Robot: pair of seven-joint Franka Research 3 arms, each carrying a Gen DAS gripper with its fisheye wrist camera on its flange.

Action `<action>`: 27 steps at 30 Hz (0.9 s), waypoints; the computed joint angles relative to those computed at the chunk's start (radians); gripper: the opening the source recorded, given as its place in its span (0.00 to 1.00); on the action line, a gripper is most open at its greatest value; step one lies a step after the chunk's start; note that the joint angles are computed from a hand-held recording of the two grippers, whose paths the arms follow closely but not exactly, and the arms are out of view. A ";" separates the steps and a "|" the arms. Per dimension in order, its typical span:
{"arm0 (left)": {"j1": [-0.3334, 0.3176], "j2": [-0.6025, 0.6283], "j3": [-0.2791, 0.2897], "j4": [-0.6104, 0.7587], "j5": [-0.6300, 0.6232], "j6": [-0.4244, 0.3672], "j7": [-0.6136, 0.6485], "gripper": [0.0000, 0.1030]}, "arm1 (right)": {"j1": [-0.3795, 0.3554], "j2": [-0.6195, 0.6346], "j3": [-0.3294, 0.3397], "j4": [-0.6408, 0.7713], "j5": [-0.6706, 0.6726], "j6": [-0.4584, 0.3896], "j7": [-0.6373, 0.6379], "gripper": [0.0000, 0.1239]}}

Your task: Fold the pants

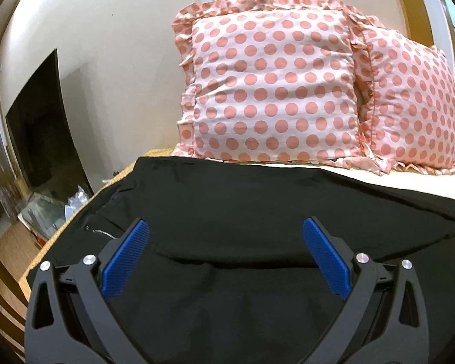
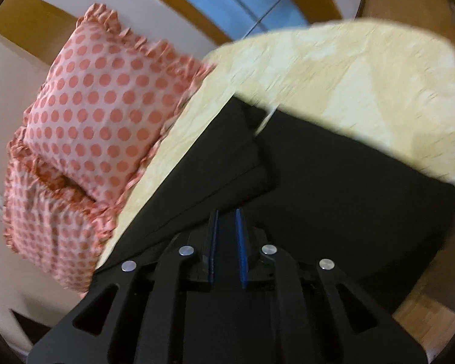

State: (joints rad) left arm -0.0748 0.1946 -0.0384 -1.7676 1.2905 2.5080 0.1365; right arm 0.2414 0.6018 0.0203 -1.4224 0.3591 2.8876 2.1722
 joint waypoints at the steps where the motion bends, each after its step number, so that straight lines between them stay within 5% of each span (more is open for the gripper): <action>1: -0.003 0.001 -0.001 0.002 0.007 -0.004 0.002 0.98 | -0.027 0.020 0.039 0.026 0.028 -0.017 -0.024 0.39; 3: -0.007 0.003 -0.001 0.006 0.017 -0.009 0.007 0.98 | -0.026 0.048 0.048 0.062 0.047 -0.013 -0.028 0.47; 5: -0.009 0.006 -0.001 0.011 0.026 -0.013 0.007 0.98 | 0.022 0.067 -0.017 0.094 0.012 -0.027 0.049 0.47; 13: -0.006 0.027 0.005 0.029 -0.004 0.005 0.033 0.98 | 0.000 0.074 0.016 0.095 0.050 0.005 0.152 0.47; 18: -0.009 0.039 0.012 0.043 -0.019 0.005 0.049 0.98 | 0.027 0.112 -0.026 0.147 0.038 0.017 0.242 0.45; 21: -0.017 0.043 0.018 0.049 0.001 -0.014 0.039 0.98 | 0.032 0.156 -0.044 0.194 0.020 0.055 0.286 0.36; 25: -0.017 0.031 0.024 0.031 0.048 -0.006 0.005 0.98 | 0.044 0.180 -0.070 0.202 -0.008 0.079 0.329 0.07; 27: -0.020 0.019 0.028 0.016 0.112 -0.021 -0.043 0.98 | 0.003 0.176 0.000 0.167 0.016 0.158 0.270 0.04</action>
State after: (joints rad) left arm -0.0952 0.2132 -0.0107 -1.7513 1.4023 2.4865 0.0938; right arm 0.2445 0.7781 0.0206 -1.2554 0.3747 3.0459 2.4417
